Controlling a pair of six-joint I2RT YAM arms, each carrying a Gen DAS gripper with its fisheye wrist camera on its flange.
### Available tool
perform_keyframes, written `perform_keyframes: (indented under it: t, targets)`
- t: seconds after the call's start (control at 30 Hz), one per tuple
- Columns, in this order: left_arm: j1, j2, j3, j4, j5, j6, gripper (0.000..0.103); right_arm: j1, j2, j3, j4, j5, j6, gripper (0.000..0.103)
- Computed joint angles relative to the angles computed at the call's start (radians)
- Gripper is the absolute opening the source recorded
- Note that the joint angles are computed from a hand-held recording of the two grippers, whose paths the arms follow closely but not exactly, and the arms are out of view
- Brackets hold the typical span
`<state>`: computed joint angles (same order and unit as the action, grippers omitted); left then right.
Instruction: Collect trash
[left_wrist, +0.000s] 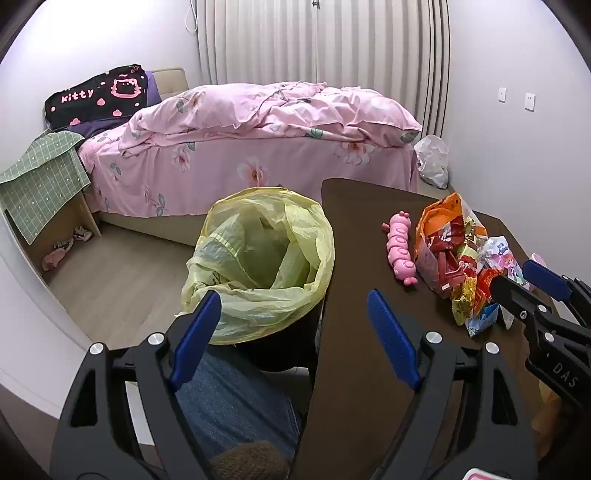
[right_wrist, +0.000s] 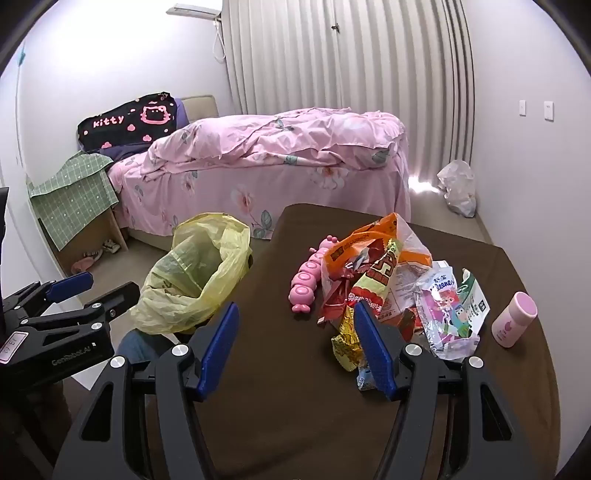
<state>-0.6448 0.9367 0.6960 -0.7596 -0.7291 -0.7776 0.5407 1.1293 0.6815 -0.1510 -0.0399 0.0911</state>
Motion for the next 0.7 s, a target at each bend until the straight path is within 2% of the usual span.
perform_keyframes:
  t: [0.2, 0.3, 0.33, 0.5, 0.7]
  targets:
    - [0.038, -0.01, 0.025, -0.009, 0.018, 0.04, 0.078, -0.005, 0.018, 0.014, 0.007, -0.02, 0.002, 0.061]
    - [0.02, -0.031, 0.03, -0.042, -0.003, 0.025, 0.078, 0.014, 0.012, 0.025, -0.005, -0.007, 0.009, 0.061]
    - [0.027, -0.045, 0.032, -0.051, 0.002, 0.035, 0.078, 0.023, 0.041, 0.019, 0.025, -0.001, 0.021, 0.061]
    - [-0.008, -0.017, 0.025, -0.04, -0.037, -0.009, 0.078, 0.034, 0.051, 0.033, 0.024, 0.0, 0.025, 0.061]
    - [-0.007, -0.025, 0.02, -0.042, -0.039, -0.009, 0.078, 0.037, 0.051, 0.039, 0.018, 0.002, 0.02, 0.061]
